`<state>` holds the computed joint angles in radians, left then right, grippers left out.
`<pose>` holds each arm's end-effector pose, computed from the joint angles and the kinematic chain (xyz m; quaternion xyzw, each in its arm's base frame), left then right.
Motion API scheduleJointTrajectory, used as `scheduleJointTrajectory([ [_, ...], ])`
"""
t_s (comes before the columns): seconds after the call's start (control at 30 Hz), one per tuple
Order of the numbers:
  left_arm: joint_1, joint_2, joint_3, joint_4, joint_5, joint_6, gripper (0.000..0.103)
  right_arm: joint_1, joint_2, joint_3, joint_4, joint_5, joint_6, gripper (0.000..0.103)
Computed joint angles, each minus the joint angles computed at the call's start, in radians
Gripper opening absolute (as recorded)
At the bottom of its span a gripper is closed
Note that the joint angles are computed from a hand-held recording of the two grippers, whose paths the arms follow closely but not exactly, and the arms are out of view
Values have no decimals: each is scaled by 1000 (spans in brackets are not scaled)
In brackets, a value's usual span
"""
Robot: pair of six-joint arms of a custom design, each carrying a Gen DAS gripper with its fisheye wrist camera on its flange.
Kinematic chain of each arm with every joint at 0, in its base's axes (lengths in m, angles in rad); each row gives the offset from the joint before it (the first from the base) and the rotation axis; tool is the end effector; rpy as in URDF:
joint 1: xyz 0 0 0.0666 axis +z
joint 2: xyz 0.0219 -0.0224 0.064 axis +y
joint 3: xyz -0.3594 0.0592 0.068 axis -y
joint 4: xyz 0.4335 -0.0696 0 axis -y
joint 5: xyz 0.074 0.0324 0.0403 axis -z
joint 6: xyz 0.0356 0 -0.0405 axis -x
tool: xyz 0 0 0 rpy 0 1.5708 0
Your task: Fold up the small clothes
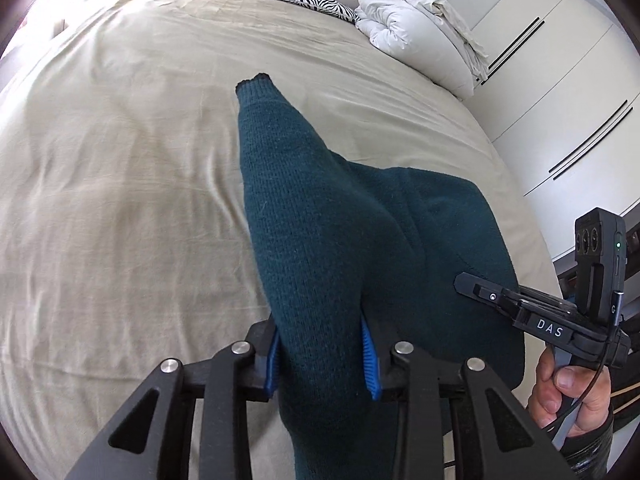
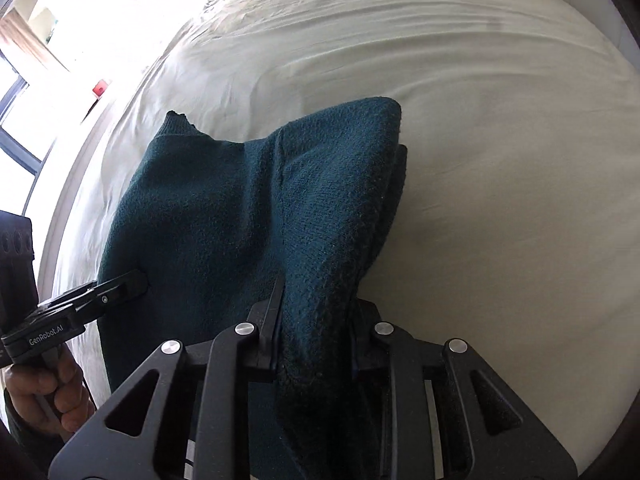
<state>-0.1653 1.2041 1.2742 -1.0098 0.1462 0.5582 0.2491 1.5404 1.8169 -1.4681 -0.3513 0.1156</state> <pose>0.4461 -0.0801 0.4325 -0.1628 0.9343 -0.1745 0.2649 0.5161 0.1435 0.5104 -0.2077 0.9450 0.1836 0.1737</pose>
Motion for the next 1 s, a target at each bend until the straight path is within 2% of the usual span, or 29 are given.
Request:
scheduleJointTrajectory([
  [0.3, -11, -287, -152, -137, -126, -51, 35, 167, -278, -216, 37, 1, -39, 22],
  [0.4, 7, -375, -216, -156, -128, -46, 35, 236, -351, -280, 51, 24, -57, 21],
  [0.47, 40, -442, -274, -164, -102, -39, 35, 303, -387, -326, 71, 40, -112, 21],
  [0.57, 68, -496, -337, -166, -80, -28, 35, 335, -407, -371, 84, 33, -154, 22],
  [0.77, 99, -556, -424, -147, -51, -32, 38, 349, -428, -461, 131, 21, -235, 22],
  [0.87, 126, -574, -454, -124, -18, -24, 42, 308, -424, -496, 148, -34, -263, 22],
  [1.0, 149, -606, -493, -103, -7, -32, 56, 247, -421, -559, 197, -143, -285, 26],
])
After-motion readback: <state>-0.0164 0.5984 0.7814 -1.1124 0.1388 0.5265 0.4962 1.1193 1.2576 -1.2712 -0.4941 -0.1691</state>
